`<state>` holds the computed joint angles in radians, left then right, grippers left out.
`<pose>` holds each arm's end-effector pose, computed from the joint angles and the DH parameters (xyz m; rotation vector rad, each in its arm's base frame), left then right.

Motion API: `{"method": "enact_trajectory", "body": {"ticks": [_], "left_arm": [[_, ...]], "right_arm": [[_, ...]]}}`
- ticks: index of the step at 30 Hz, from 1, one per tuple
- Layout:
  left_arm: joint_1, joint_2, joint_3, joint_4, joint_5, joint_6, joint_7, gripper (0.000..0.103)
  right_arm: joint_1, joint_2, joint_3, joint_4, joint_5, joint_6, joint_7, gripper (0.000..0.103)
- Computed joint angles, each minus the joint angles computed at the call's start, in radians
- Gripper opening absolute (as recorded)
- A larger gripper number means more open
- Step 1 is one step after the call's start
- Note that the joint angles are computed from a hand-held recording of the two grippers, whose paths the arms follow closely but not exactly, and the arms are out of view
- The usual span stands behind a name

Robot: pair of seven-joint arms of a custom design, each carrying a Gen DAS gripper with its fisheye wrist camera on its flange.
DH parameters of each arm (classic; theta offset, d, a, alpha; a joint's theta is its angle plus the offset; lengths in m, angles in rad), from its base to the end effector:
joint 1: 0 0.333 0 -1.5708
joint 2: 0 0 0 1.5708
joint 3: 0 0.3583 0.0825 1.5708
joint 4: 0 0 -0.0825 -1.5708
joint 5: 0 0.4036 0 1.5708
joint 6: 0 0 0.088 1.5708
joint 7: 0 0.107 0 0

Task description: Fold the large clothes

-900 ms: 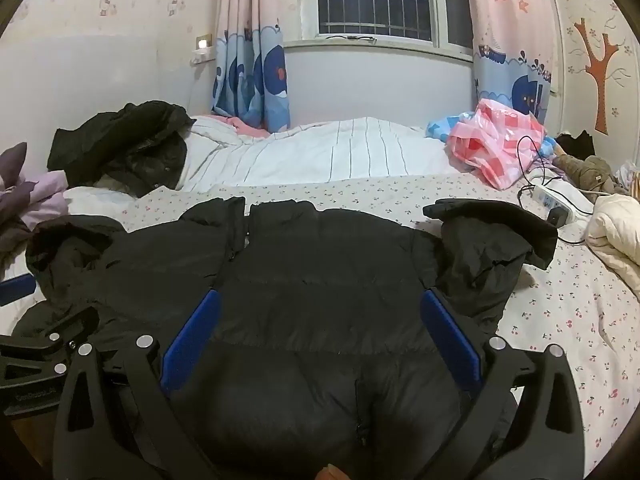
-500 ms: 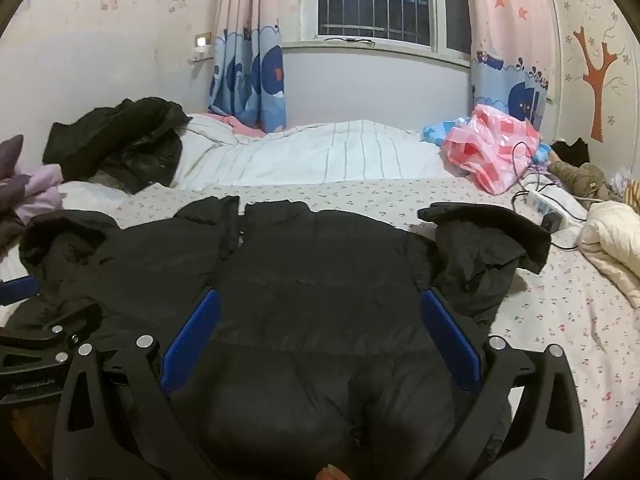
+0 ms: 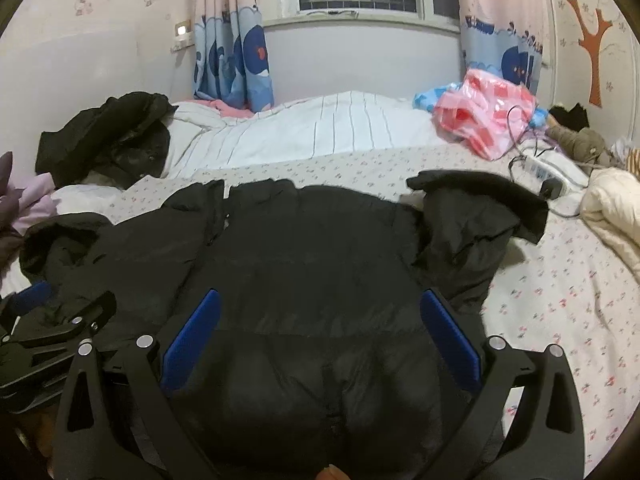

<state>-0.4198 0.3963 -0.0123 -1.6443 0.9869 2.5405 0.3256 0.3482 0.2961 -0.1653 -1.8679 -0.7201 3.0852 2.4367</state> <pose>0.6663 -0.3169 0.4660 -1.7645 1.5736 -0.6162 0.6667 0.1906 0.4828 -1.6738 1.5939 -0.7595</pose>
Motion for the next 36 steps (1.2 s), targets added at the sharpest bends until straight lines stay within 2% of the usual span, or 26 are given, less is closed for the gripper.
{"method": "enact_trajectory", "body": {"ticks": [6,13,36], "left_arm": [[-0.008,0.026,0.005,0.031,-0.014,-0.003,-0.005,0.097],[-0.013,0.037,0.010,0.045,-0.036,0.011,0.008,0.097],[-0.021,0.036,0.022,0.037,-0.048,0.014,0.002,0.097]], "right_arm": [[-0.037,-0.007,0.046,-0.010,0.060,-0.003,-0.062,0.096],[-0.011,-0.005,0.016,-0.010,0.056,0.005,-0.052,0.096],[-0.010,-0.006,0.018,-0.012,0.069,0.005,-0.065,0.096]]}}
